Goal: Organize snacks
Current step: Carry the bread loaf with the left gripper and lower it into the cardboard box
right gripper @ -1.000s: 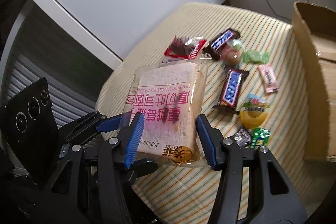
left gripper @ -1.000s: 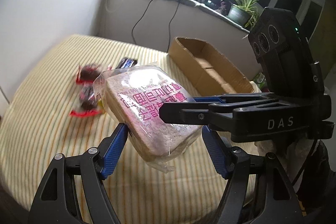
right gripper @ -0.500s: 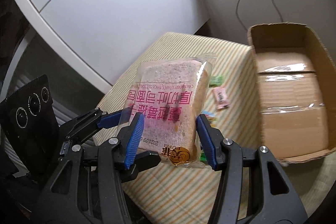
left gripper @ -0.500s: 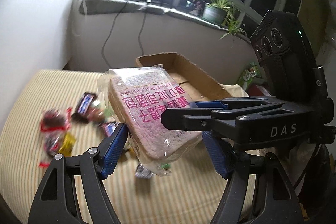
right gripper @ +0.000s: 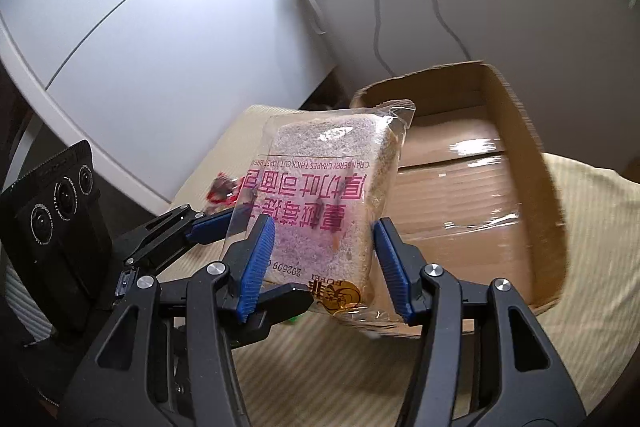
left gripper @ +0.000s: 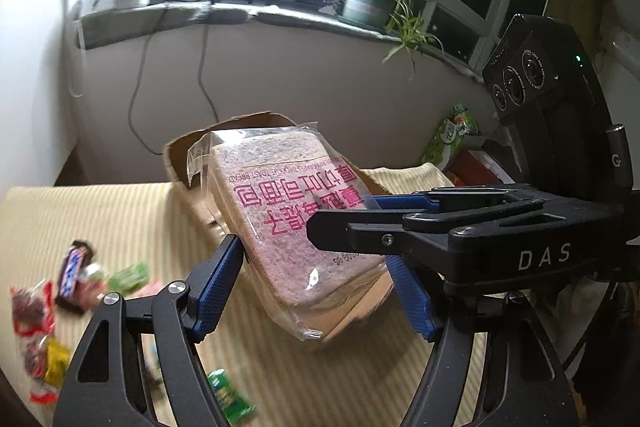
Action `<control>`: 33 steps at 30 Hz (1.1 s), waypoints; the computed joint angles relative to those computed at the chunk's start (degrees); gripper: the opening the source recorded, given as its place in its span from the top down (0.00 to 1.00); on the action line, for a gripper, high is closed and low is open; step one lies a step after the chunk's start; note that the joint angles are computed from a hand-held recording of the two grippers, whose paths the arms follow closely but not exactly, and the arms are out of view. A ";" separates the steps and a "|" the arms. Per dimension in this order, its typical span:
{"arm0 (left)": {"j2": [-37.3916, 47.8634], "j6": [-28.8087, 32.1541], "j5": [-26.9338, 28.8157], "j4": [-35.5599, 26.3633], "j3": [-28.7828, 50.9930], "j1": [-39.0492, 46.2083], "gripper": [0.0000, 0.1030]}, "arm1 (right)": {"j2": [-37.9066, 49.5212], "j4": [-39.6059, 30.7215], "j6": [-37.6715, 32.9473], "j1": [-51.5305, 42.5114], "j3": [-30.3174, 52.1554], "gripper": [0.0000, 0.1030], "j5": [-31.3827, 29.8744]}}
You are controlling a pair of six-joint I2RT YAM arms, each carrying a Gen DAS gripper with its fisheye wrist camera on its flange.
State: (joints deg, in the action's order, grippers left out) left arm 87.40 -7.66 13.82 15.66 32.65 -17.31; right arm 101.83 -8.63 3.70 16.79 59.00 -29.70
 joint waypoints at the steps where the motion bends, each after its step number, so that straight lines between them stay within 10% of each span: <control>1: 1.51 -0.12 -0.21 0.03 1.18 -0.65 0.30 | 0.45 -0.20 -0.40 -0.83 0.31 0.47 -0.23; 33: 16.93 0.24 -4.89 -5.53 15.16 -6.40 0.30 | 11.46 -0.61 -2.23 -8.79 7.81 0.47 4.68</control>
